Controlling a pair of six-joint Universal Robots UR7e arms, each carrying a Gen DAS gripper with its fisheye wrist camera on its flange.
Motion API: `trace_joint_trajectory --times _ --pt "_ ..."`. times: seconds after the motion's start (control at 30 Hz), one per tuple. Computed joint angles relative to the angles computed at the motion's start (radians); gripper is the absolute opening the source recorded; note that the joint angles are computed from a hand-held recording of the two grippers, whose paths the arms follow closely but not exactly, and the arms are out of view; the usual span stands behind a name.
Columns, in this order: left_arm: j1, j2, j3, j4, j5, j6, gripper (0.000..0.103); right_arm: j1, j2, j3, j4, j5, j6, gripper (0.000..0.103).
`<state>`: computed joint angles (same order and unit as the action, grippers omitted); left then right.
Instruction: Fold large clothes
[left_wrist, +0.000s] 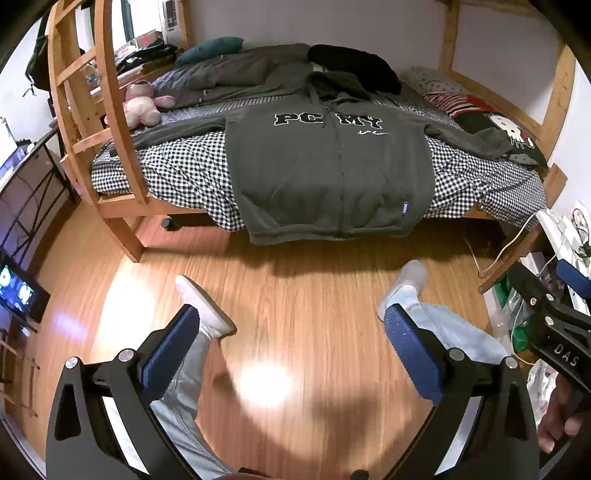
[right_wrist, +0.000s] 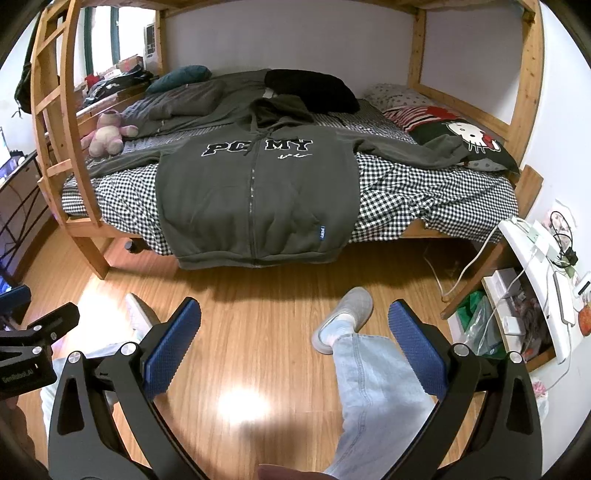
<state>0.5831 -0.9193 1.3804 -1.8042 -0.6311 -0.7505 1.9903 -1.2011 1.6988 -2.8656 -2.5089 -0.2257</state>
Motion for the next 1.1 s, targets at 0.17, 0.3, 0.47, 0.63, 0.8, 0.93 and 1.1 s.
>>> trace_joint_trajectory --times 0.17,0.3,0.47,0.63,0.8,0.93,1.1 --pt "0.0 0.001 0.001 -0.004 0.001 0.002 0.099 -0.001 -0.002 0.001 0.001 0.001 0.0 0.1" --pt "0.0 0.002 0.001 -0.004 0.0 0.004 0.099 -0.003 -0.005 0.001 0.004 0.003 0.003 0.1" --pt "0.0 -0.001 0.004 -0.005 0.0 0.008 0.099 -0.002 -0.004 0.0 0.006 0.002 0.005 0.1" --pt "-0.003 -0.001 0.006 -0.006 0.001 0.009 0.099 -0.003 -0.006 0.001 0.005 0.004 0.004 0.1" --pt "-0.006 0.002 0.004 0.008 0.0 0.008 0.099 -0.003 -0.006 0.001 0.005 0.003 0.003 0.1" --pt "-0.008 0.004 0.004 0.01 0.001 0.007 0.099 -0.002 -0.006 0.001 0.005 0.003 0.005 0.1" --pt "-0.009 0.004 0.003 0.013 0.001 0.001 0.099 -0.003 -0.005 -0.001 0.005 0.003 0.004 0.1"
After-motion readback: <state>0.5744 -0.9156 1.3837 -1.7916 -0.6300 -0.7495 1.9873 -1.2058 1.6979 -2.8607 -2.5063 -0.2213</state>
